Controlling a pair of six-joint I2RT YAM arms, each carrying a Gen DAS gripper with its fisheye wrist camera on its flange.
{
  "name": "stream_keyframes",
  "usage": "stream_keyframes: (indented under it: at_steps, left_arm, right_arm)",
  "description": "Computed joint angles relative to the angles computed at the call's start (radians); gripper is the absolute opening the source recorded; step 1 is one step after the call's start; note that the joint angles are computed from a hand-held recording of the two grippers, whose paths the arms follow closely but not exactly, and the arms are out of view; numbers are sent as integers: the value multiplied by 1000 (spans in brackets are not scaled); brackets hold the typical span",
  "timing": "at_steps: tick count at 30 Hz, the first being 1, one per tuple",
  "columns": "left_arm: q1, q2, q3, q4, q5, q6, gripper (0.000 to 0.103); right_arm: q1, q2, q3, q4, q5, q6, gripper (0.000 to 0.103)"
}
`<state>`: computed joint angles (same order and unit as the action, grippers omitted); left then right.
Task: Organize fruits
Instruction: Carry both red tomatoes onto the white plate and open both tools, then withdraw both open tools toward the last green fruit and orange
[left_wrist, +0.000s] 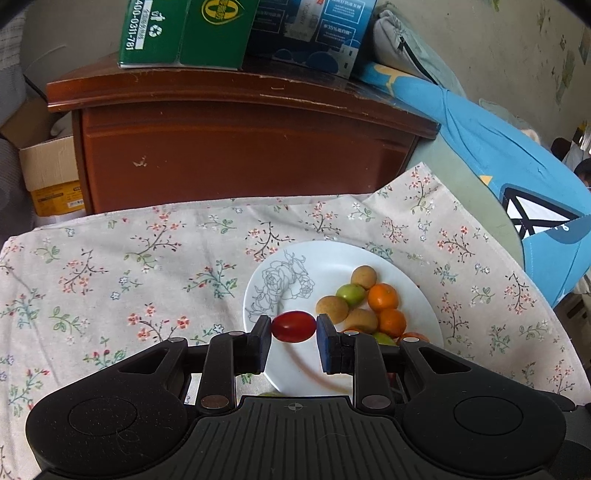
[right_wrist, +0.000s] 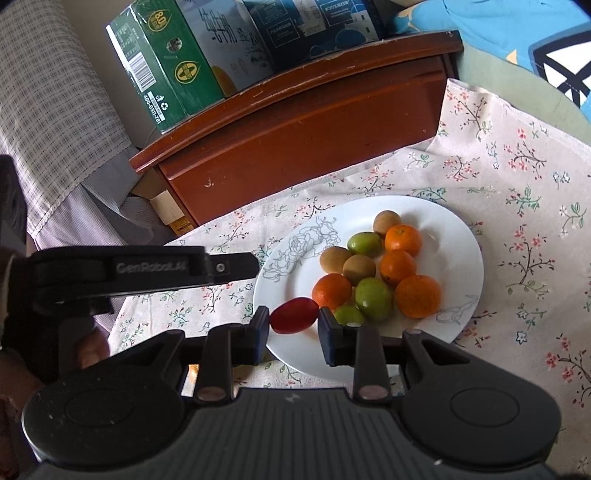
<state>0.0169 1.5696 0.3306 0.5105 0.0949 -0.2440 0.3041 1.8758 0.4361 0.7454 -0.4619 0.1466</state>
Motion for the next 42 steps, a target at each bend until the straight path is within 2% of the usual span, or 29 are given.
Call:
stream_keyframes:
  at_steps: [8,9,11,17,21,23,29,31,42]
  left_arm:
    - [-14,40,37,-5,4,-8,28]
    - [-18,30,40,-15,-3,-15,33]
    - [-22,-4,30,-20,-16,-28,50]
    - [-10,-161,34,-177,-49,-4,70]
    - [17,-288,28,-309,-55,62,70]
    - [34,-357,9,-359,-67,70,75]
    - [46,-500,-43,-455,-136,81,75]
    - [51,-530,-59,-469,-154,79,75]
    - [148,-556,-94,-478,-86,60,75]
  right_arm:
    - [10,27,6,29,26,9,32]
    - [9,27,5,33,28,12,32]
    - [7,26,5,36,31,16,32]
    - [6,-2,-11,47,26,10,32]
    - [8,-24,-23,45,7,-3,32]
    - [16,-26,-20,31,-2,-8,32]
    - [45,-26,-28,14,-23,-36,32]
    - [54,-22,-35,21,-25,-48,32]
    - [116,30,-37,66,15,-116,32]
